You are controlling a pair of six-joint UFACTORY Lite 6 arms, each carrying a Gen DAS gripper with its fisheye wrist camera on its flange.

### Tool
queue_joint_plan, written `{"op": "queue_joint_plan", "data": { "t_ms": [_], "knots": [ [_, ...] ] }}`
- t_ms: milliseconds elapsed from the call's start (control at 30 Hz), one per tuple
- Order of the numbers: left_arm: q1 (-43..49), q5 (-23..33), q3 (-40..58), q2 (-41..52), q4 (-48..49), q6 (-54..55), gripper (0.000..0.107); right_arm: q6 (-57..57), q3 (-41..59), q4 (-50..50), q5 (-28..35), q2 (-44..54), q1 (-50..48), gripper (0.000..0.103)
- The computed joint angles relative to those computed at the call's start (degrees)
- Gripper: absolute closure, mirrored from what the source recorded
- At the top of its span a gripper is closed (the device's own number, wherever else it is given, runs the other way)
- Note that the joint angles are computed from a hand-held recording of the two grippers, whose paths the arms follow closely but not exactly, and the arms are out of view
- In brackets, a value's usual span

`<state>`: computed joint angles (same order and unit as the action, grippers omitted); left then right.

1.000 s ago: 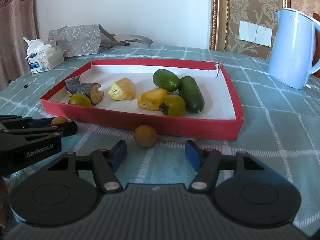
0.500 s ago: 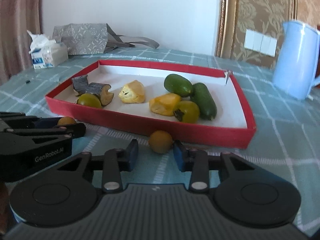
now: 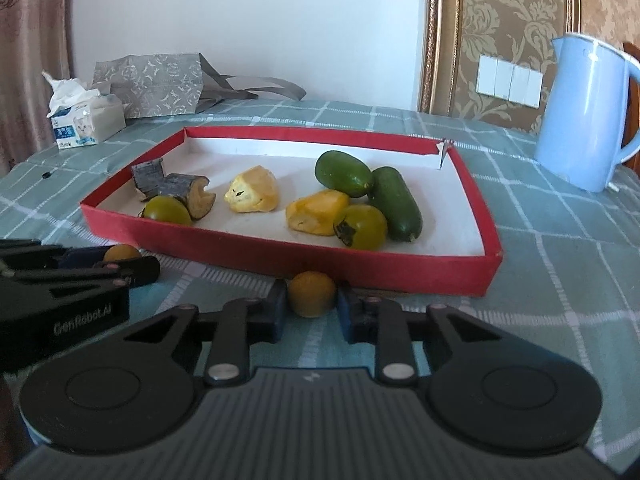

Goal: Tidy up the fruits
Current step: 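Hold the brown fruit in the left tool while the right tool closes on the other brown fruit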

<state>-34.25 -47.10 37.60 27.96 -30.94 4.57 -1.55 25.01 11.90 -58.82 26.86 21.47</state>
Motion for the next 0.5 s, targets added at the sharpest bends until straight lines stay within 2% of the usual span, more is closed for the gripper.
{"op": "queue_joint_plan", "data": {
  "t_ms": [200,500],
  "knots": [
    [0.4,-1.6,-1.5,-0.8,2.6,-1.7,0.080,-0.8,-6.8,-1.6,-5.0,-4.6,-1.2,0.078],
    [-0.7,-7.9,-4.8,-1.9,6.0,-3.6,0.082,0.9,-12.6,-15.4,-9.8,-7.6,-15.1,0.078]
  ]
}}
